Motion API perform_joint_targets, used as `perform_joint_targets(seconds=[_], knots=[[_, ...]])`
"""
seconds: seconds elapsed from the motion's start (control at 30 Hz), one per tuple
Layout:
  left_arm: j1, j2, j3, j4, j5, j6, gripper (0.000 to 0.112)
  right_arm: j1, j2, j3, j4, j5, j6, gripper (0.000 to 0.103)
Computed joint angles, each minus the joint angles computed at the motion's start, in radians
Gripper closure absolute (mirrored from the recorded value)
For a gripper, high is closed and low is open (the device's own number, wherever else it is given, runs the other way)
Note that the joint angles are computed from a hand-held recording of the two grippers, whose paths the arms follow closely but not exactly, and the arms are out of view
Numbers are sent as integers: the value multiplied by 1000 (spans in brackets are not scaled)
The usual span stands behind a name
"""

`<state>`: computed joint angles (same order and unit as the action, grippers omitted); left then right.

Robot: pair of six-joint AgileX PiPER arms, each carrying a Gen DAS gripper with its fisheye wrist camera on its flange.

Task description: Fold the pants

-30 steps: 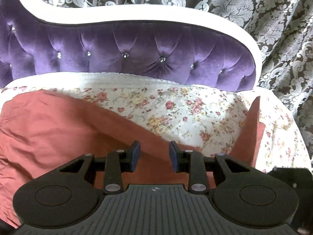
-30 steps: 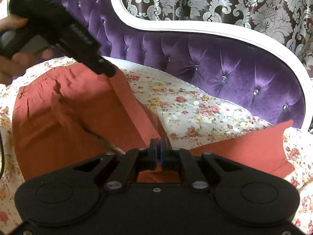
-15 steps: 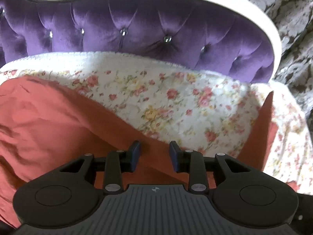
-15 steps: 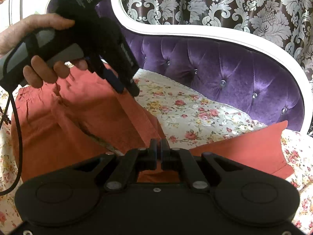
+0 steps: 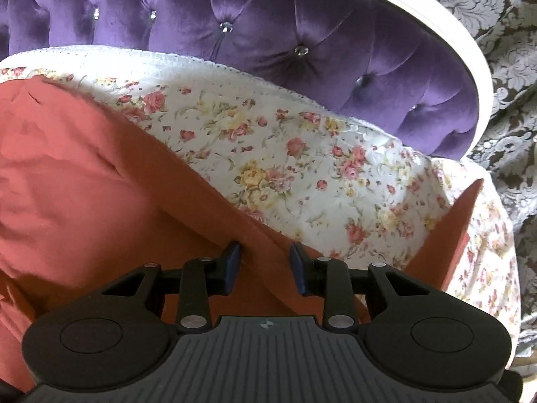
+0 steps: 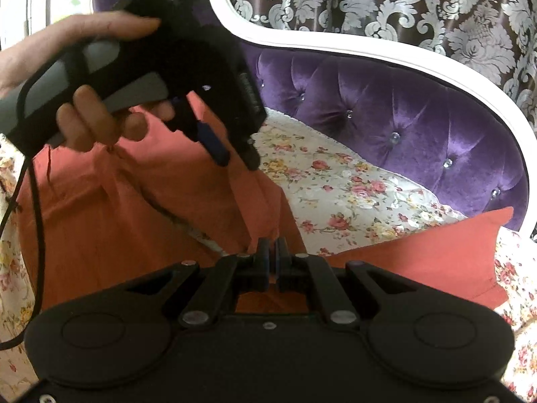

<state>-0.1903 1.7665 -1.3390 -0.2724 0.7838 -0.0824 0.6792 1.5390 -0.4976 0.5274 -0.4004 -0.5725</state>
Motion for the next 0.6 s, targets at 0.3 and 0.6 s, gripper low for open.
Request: perform_joint_targets(seconds=[0.3, 0.6], knots=[[-24, 71, -16, 82, -12, -37, 100, -3, 0, 13, -85, -12, 72, 93], [3, -322, 251, 10, -95, 89, 102, 126, -175, 114, 232, -70, -119, 93]])
